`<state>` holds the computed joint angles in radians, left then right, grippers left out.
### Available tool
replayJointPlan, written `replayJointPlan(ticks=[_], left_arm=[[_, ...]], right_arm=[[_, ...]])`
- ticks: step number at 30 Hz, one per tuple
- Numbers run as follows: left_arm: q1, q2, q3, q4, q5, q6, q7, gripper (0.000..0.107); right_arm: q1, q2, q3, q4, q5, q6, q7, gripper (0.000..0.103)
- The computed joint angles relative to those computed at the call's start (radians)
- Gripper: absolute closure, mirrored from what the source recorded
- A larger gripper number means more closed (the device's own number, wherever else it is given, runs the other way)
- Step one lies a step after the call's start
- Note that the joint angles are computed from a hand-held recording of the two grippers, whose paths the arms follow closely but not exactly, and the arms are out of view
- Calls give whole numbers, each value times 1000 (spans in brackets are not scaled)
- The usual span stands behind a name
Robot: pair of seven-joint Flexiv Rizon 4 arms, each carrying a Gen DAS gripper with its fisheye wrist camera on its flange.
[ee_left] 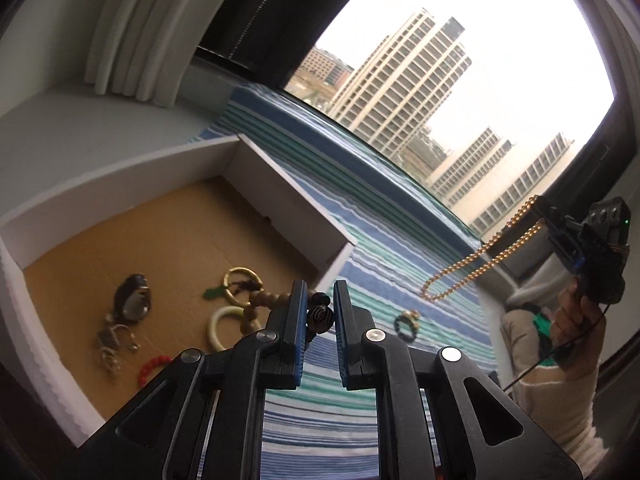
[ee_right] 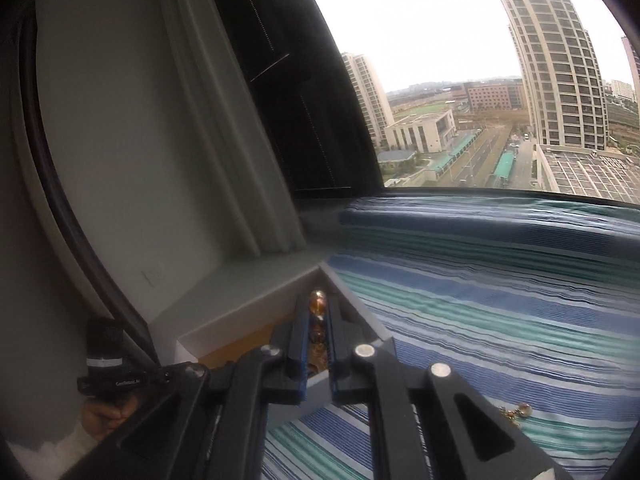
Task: Organize jewelry
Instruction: 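Drop the wooden bracelet into the box with the left tool while the right tool drops the chain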
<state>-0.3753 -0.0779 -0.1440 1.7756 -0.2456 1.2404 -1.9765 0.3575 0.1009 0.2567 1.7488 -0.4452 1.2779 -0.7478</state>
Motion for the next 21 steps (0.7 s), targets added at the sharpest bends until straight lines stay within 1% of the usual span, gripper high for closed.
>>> replayJointPlan(ticks=[2,7,9,11,13,15,16,17,18,19,20,21], left_arm=[[13,18,28,24,46,-11,-40,96],[64,50,67,88,130,-28,-124,96],[85,51,74,115,123,-19,-128,96],[106,48,82,125,154,-37,-153,96],[121,38,85,145,140,-45,-141,96],[132,20,86,152,140,-64,-143,96],[136,12,89,149,160,-78,-152,96],[136,7,95,138,209,-103,-185,95],[134,2,103,113,286,-147,-240,95],[128,4,109,89,366,-198,-300,93],[121,14,111,74,430,-235,-351,87],[118,24,108,73,464,-243,-377,66]], right_arm=[[41,-96,4,-100,-7,-3,-15,96],[160,-330,7,-372,117,-93,-148,96],[205,-420,-3,-474,131,-148,-192,96],[237,-513,-3,-578,164,-217,-244,96],[270,-600,-28,-668,175,-282,-265,96],[299,-668,-48,-726,183,-342,-285,95],[312,-700,-58,-753,187,-374,-287,95],[323,-737,-66,-794,192,-422,-292,95],[335,-767,-77,-825,195,-465,-289,94],[347,-776,-92,-826,191,-484,-283,93],[357,-772,-109,-807,178,-482,-282,93],[367,-747,-125,-761,159,-462,-277,93]])
